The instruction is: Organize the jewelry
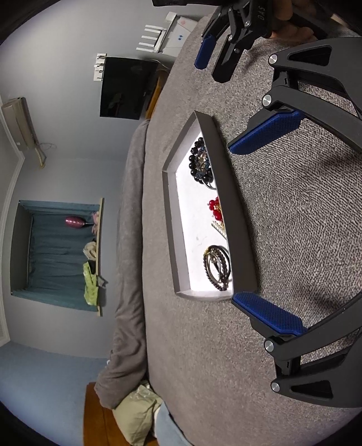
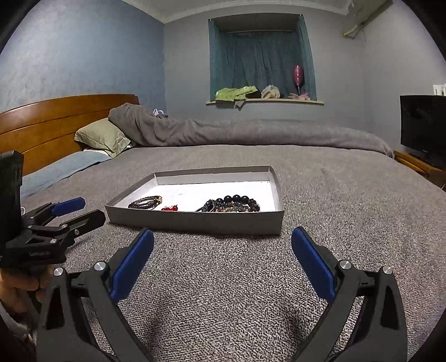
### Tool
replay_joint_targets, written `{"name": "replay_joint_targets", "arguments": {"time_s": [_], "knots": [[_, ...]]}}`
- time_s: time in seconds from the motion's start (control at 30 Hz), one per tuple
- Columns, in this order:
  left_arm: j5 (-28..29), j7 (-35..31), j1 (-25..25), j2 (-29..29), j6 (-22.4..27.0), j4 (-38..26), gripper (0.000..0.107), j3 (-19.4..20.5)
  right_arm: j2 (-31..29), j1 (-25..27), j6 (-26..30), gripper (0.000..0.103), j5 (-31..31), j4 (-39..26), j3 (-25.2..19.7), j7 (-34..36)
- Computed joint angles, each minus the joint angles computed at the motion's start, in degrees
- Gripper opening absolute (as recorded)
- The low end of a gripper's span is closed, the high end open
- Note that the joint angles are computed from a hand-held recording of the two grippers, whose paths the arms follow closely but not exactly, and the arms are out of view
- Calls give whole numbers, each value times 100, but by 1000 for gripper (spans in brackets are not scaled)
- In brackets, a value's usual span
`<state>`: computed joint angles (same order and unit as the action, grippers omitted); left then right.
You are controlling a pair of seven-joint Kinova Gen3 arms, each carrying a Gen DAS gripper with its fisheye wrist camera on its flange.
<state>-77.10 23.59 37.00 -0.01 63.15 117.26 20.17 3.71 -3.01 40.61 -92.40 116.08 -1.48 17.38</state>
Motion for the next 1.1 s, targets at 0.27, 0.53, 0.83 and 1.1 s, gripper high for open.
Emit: {"name": "replay_joint_targets", "arguments": {"time_s": [0.27, 0.53, 0.83, 1.1], "knots": [[-10, 69, -10, -15, -28, 41, 98, 10, 8, 23, 33, 98, -45, 18, 12, 10], [-7, 48, 20, 6, -15, 30, 98, 8, -23, 16, 32, 98, -92, 66, 18, 119], [69, -38, -46, -29, -165, 24, 98, -18, -38, -6, 10, 98, -81, 70, 17, 114], [58, 6, -48, -13, -122, 29, 98, -13, -51, -9, -1, 98, -65, 74, 17, 132]]}}
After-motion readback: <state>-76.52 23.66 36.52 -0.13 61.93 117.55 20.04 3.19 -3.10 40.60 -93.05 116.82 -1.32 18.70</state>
